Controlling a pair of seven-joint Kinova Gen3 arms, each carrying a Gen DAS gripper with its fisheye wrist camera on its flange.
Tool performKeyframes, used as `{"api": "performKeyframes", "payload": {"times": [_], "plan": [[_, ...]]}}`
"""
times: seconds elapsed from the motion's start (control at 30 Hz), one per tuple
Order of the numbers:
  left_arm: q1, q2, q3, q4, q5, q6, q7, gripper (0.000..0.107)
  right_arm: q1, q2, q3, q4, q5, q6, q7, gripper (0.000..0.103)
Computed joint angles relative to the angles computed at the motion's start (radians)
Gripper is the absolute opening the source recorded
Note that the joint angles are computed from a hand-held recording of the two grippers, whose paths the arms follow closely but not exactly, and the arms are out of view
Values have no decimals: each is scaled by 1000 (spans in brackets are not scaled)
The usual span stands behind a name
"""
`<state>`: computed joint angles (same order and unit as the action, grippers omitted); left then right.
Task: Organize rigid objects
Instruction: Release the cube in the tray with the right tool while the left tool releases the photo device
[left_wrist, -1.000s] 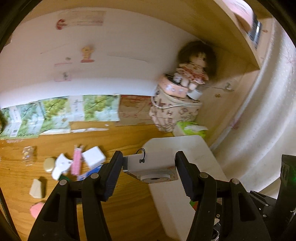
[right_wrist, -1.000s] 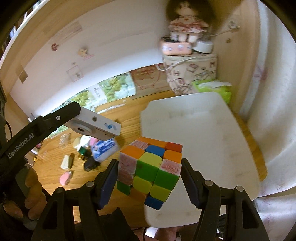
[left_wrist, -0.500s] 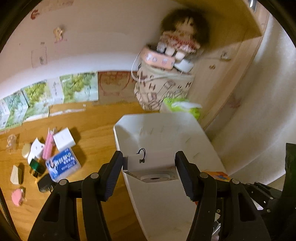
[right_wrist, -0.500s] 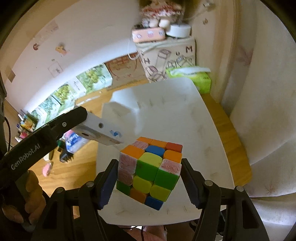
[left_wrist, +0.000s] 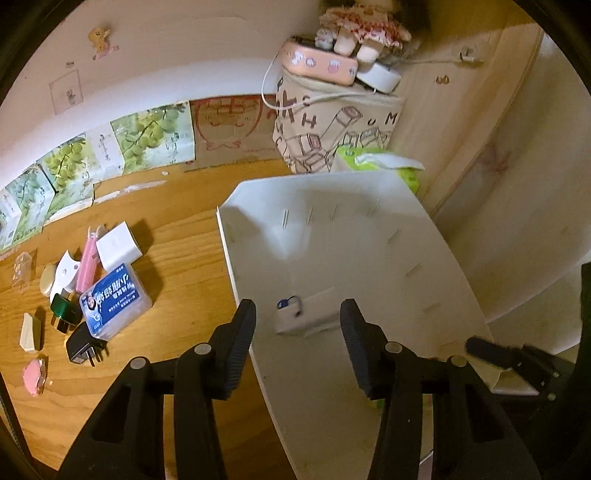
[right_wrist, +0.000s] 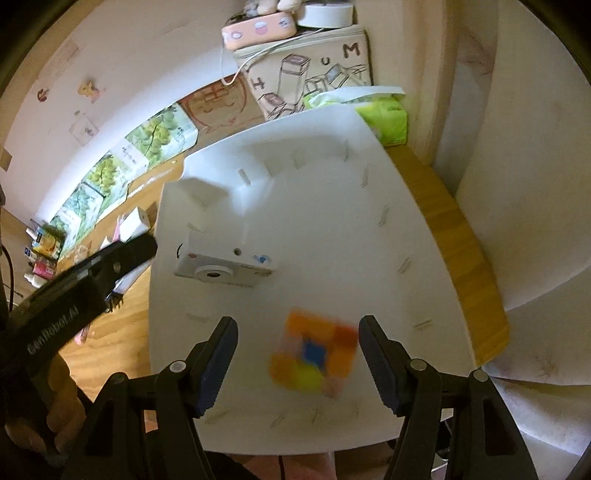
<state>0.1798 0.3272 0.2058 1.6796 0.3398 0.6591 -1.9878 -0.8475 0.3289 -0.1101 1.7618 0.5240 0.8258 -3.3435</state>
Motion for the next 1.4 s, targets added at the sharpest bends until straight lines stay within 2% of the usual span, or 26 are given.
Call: {"api": "performKeyframes", "payload": {"times": [0.07, 0.23, 0.3, 0.5, 0.77, 0.93, 1.0, 1.03, 1.1, 1.23, 1.4], "plan": [[10, 2, -8, -4, -16, 3, 16, 54, -7, -6, 7, 11, 14, 9, -21, 77], [5, -15, -6, 18, -11, -22, 16, 72, -7, -8, 4, 20, 35, 65, -48, 77], [4, -27, -7, 33, -12, -38, 16, 74, -5, -10, 2, 28, 41, 80, -58, 77], [3, -50, -19, 57, -28, -60, 35, 78, -4, -1, -6, 35, 52, 158, -85, 77], [-18, -61, -34, 75, -36, -74, 68, 78, 21, 29, -8, 45, 46, 186, -72, 76], [-26, -66, -46, 86, -49, -88, 93, 78, 58, 43, 0, 67, 4, 123, -35, 57], [-25, -67, -55, 88, -65, -93, 114, 78, 84, 44, -7, 86, -8, 78, -40, 38], [-25, -68, -59, 89, -73, -93, 125, 78, 87, 51, -1, 83, -19, 77, -36, 36], [-28, -67, -65, 89, -87, -91, 143, 78, 65, 65, 26, 67, -31, 107, -25, 24], [-34, -65, -83, 86, -118, -84, 187, 78, 77, 58, 25, 79, -30, 83, -5, 18], [-51, -64, -100, 83, -148, -81, 235, 78, 80, 69, 29, 58, -39, 93, 28, 17]]}}
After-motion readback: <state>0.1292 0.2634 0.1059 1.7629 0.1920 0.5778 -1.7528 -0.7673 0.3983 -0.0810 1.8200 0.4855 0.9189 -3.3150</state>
